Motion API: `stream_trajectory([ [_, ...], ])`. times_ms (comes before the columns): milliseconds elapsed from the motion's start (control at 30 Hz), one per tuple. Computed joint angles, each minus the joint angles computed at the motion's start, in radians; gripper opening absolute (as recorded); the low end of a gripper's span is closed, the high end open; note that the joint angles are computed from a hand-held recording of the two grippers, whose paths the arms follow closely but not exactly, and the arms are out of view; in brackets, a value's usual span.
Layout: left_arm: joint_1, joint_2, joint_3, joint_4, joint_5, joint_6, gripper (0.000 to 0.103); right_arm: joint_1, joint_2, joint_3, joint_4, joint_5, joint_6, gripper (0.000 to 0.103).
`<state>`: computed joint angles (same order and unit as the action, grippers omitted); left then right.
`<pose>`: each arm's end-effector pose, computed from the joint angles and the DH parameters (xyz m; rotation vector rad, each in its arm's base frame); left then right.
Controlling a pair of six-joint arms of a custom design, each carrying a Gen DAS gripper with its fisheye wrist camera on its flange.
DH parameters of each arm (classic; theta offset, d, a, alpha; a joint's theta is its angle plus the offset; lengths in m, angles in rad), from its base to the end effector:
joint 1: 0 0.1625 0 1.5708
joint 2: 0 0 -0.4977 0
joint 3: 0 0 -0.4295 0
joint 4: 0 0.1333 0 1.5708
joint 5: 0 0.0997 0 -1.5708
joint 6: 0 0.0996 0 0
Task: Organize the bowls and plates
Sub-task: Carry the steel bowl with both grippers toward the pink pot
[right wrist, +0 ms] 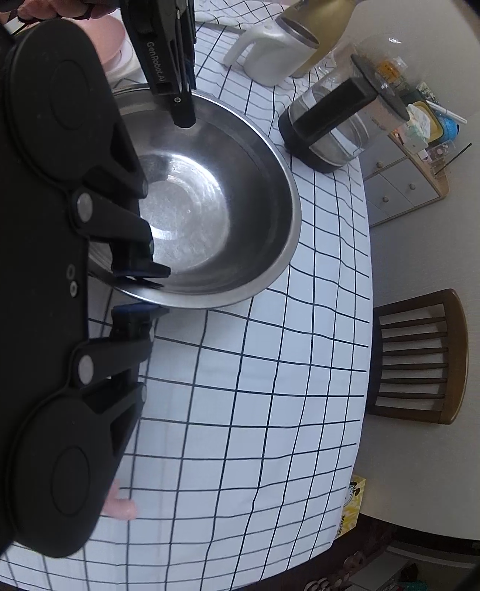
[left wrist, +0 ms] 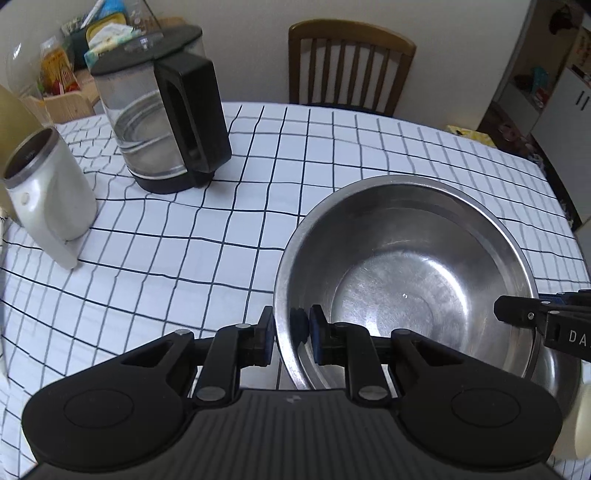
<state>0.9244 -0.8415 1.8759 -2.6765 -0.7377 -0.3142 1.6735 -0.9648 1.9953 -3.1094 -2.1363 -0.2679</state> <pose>-0.2295 -0.6478 0.1047 0.3557 2.3482 -0.5606 0.1443 -0.6209 0.1783 0.2731 -2.4728 0.5825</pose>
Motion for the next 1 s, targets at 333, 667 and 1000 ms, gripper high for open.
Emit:
stream_trajectory([
  [333, -0.077, -0.113, 0.122, 0.007, -0.018, 0.006, 0.018, 0.071, -0.092, 0.135, -0.065, -0.037, 0.081, 0.014],
  [667, -0.147, -0.228, 0.247, 0.028, -0.103, 0.005, 0.018, 0.136, -0.203, 0.294, -0.122, -0.059, 0.171, 0.014],
  [1000, -0.221, -0.273, 0.367, 0.04, -0.186, -0.018, 0.018, 0.154, -0.298, 0.483, -0.206, -0.094, 0.268, 0.014],
])
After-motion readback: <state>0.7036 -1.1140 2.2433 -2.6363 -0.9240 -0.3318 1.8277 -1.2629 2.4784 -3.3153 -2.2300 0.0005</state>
